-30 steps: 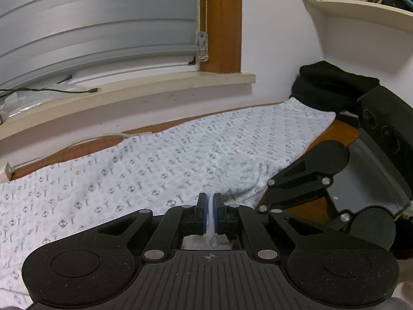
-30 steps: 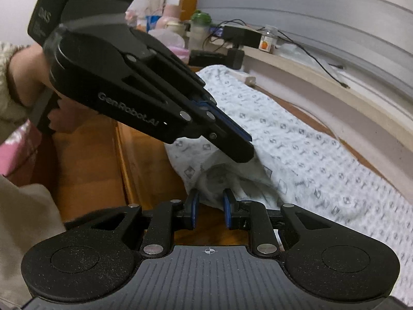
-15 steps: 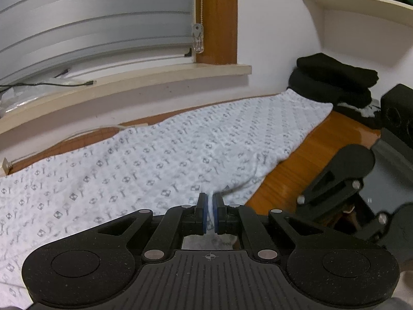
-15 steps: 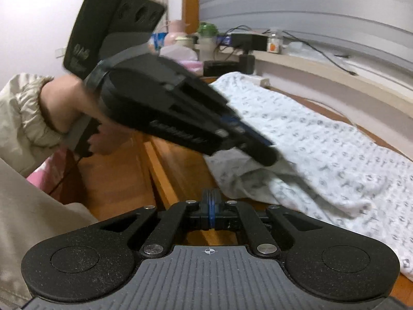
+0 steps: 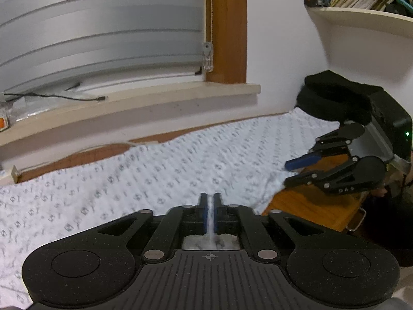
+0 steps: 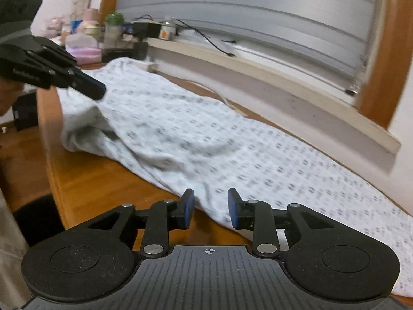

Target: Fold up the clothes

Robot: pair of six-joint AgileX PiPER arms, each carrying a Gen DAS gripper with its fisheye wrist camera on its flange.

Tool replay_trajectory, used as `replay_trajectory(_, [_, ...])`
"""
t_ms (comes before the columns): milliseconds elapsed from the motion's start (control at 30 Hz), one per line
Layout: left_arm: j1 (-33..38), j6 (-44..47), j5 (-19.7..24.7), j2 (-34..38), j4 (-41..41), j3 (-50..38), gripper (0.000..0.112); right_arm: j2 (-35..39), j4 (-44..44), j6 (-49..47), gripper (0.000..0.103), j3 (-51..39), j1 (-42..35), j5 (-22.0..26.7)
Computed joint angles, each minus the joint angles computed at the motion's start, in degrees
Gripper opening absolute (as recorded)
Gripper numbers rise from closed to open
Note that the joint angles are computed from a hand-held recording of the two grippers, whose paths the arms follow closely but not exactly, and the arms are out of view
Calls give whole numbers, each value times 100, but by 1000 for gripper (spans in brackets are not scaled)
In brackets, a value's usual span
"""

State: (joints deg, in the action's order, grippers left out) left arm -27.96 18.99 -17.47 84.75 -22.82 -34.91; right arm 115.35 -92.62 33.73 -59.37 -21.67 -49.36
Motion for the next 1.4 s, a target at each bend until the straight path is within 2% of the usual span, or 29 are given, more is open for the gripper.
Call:
replay_trajectory(133, [6, -187, 82, 74, 223, -26, 0, 34, -227, -38, 33, -75, -24, 7])
replay_trajectory(200, [58, -615, 121, 121, 665, -3, 1, 52, -123, -126, 33, -66, 55, 87])
replay_trajectory(267, [68, -989, 100, 165, 1055, 44, 12, 87, 6, -236, 25, -74, 110, 163])
replay_trajectory(300, [41, -954, 45, 179, 1021, 85, 22, 100, 27, -203, 17, -105, 118, 164])
replay_trajectory(333, [-6, -809, -4, 191, 871, 112, 33, 108, 64, -185, 2, -129, 124, 162])
replay_trajectory(400, [-92, -560, -83, 219, 621, 142, 47, 61, 463, -450, 2, -61, 95, 98])
replay_trajectory(433, [-119, -498, -107, 237, 566, 141, 50, 39, 591, -447, 2, -75, 51, -13])
replay_trajectory(567, [-258, 236, 2, 402, -76, -12, 48, -33, 744, -180, 2, -241, -7, -218])
replay_trajectory(667, [-350, 898, 61, 580, -647, -115, 47, -51, 773, -189, 2, -298, 69, -135])
replay_trajectory(767, [-348, 893, 72, 658, -612, -115, 47, -16, 840, -303, 2, -298, 114, -74])
replay_trajectory(867, [-323, 1012, 97, 674, -711, -101, 35, 55, 762, -265, 2, -347, 116, -32])
replay_trajectory(900, [-307, 1116, 107, 669, -812, -98, 20, 79, 645, -199, 2, -373, 107, -4])
replay_trajectory(933, [-291, 1213, 116, 663, -909, -94, 12, 103, 533, -138, 2, -397, 96, 22])
replay_trajectory(1033, [-129, 557, 100, 417, -249, 100, 8, 168, 377, -161, 3, -384, 3, 66])
replay_trajectory(1133, [-130, 614, 123, 109, -334, 294, 3, 195, 455, -382, 2, -248, -160, 35])
replay_trajectory(1200, [-146, 819, 184, -78, -580, 400, 3, 198, 457, -432, 2, -193, -285, -37])
replay_trajectory(1400, [-61, 736, 389, -218, -544, 383, 8, 310, 362, -82, 4, -314, -717, -97])
